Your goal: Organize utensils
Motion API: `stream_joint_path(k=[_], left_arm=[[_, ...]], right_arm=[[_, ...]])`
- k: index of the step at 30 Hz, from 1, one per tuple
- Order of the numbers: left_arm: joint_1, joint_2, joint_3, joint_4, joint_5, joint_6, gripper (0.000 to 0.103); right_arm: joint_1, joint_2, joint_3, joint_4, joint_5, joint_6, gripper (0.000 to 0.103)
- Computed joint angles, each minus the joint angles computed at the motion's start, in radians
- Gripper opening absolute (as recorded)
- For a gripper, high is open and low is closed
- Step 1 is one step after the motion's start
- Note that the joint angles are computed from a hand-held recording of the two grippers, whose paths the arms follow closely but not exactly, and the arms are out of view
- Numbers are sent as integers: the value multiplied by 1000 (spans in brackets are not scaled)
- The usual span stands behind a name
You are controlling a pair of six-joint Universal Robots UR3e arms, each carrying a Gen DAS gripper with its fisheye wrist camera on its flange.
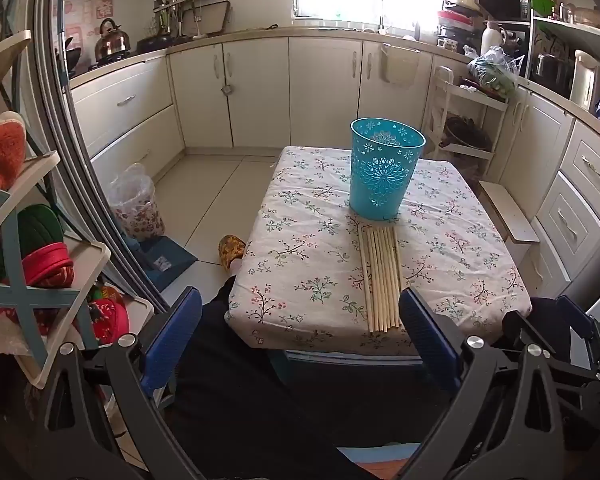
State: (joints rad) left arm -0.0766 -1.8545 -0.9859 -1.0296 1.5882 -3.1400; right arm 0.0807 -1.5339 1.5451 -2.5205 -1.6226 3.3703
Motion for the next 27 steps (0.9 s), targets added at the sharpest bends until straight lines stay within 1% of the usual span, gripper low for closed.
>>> stream_joint_path(k=[6,7,9,10,17,27], left_arm=[[-9,-8,14,-19,8,-1,95],[-4,13,-10,1,1,-6,95],[-12,19,-16,-1,4,-7,96],[5,10,5,-22,-18,-7,96],[17,21,-12,-19,-36,1,96],[11,16,-4,-22,-29,-3,96]], right_arm=[[-1,-3,-1,8,0,-2,96],[-2,-3,-1,9,1,-2,96],[0,-5,0,8,-2,-3,96],[0,-5,1,7,-2,-3,96],[-4,-6,7,2,2,-6,96],[13,-1,-11,17,-11,2,96]])
